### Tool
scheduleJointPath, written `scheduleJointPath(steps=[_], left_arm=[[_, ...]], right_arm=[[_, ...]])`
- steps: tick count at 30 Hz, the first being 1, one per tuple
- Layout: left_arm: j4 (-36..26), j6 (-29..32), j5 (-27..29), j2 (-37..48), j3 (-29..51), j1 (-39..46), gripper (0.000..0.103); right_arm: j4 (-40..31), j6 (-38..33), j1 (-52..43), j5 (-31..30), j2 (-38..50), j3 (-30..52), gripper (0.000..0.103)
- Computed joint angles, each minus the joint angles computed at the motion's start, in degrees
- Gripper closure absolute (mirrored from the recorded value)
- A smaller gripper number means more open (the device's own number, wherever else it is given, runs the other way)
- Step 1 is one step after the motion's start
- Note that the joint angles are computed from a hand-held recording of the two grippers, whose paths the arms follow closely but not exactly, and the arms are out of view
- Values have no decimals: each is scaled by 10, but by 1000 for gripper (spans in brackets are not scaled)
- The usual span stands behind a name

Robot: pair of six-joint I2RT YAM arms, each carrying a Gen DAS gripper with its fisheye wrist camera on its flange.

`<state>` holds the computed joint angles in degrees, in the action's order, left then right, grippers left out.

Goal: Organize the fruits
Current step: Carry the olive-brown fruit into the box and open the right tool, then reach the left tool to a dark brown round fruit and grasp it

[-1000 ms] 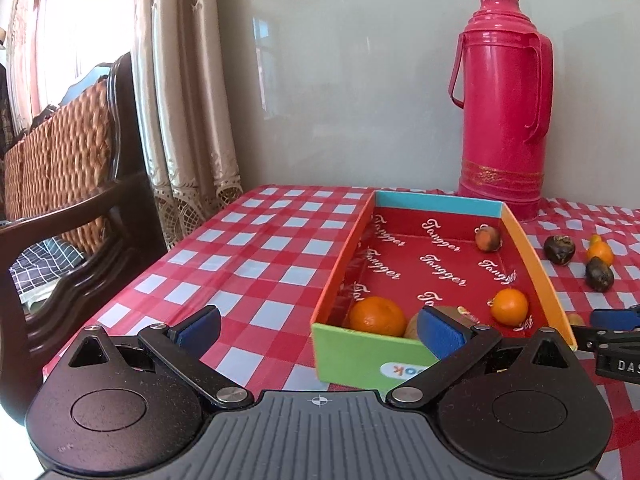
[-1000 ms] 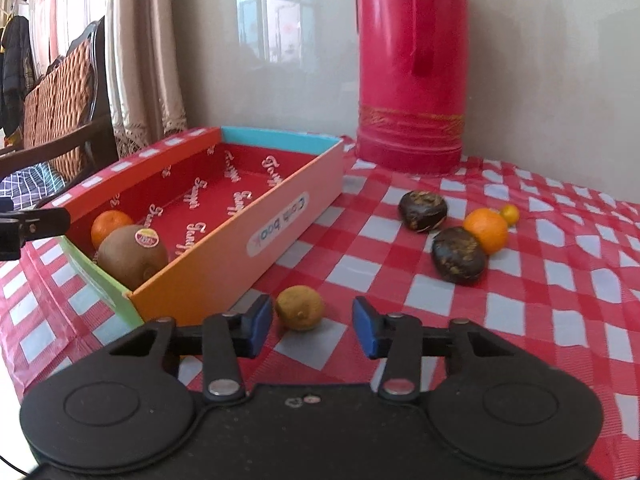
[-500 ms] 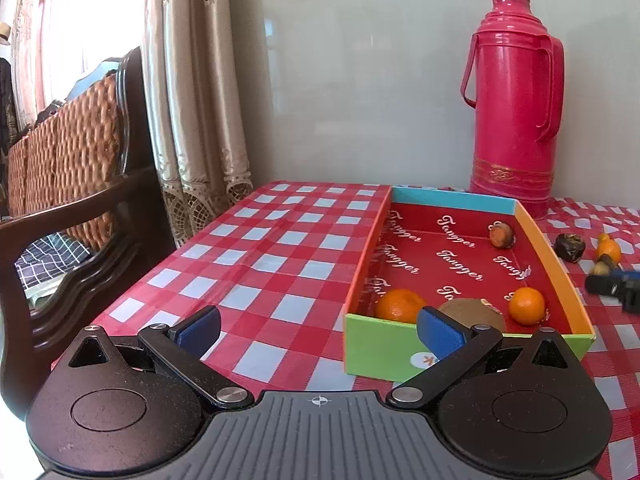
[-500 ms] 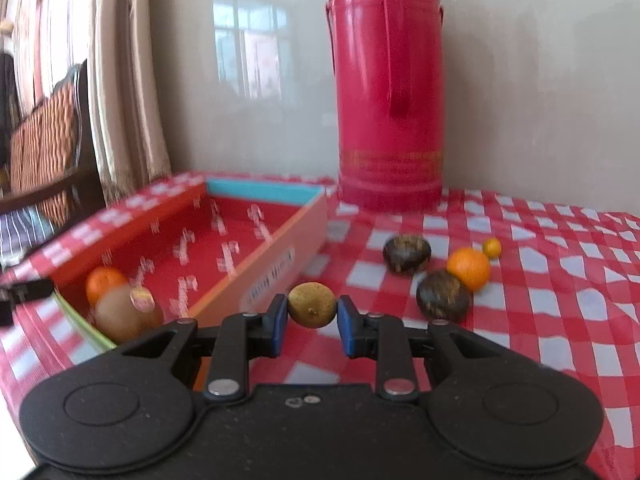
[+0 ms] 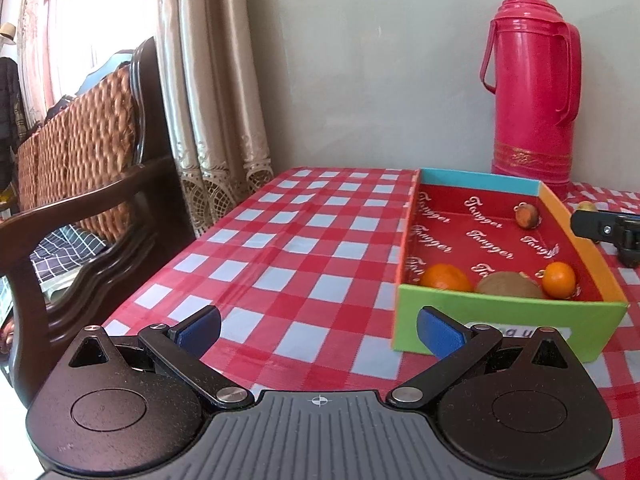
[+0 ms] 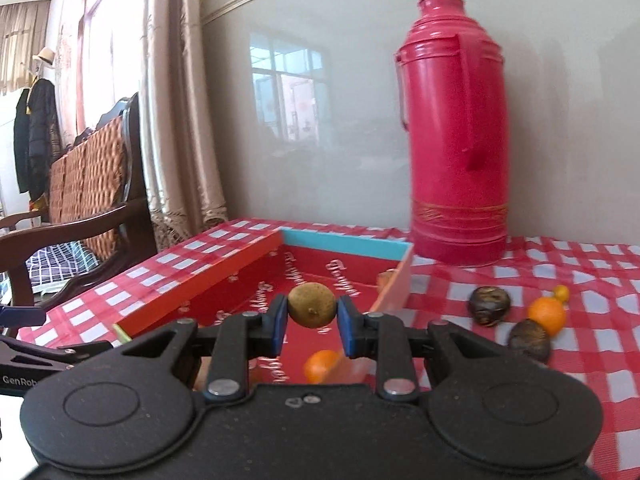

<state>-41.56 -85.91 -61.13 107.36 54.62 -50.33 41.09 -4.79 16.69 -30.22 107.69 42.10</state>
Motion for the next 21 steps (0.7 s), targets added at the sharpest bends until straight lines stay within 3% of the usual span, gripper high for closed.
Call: scheduleJointPath(steps=[6, 7, 8, 10, 17, 21], left_arm=[[-10, -28, 5, -19, -34, 2, 0], [-11, -32, 7, -21, -39, 2, 0], [-9, -35, 8, -24, -46, 3, 0], [-6, -41, 10, -31, -57, 4, 0], [30, -37, 9, -54, -77, 8, 0], [23, -42, -2, -37, -49, 4, 0]], right_arm=[[5, 2, 34, 16, 9, -4, 81], [16, 3, 40, 26, 10, -8, 73], [28, 6, 44, 35, 8, -16, 56], [71, 18, 46, 43, 9, -33, 40], [128, 47, 21, 50, 11, -50, 40], [115, 60, -13, 34, 11, -41, 40]])
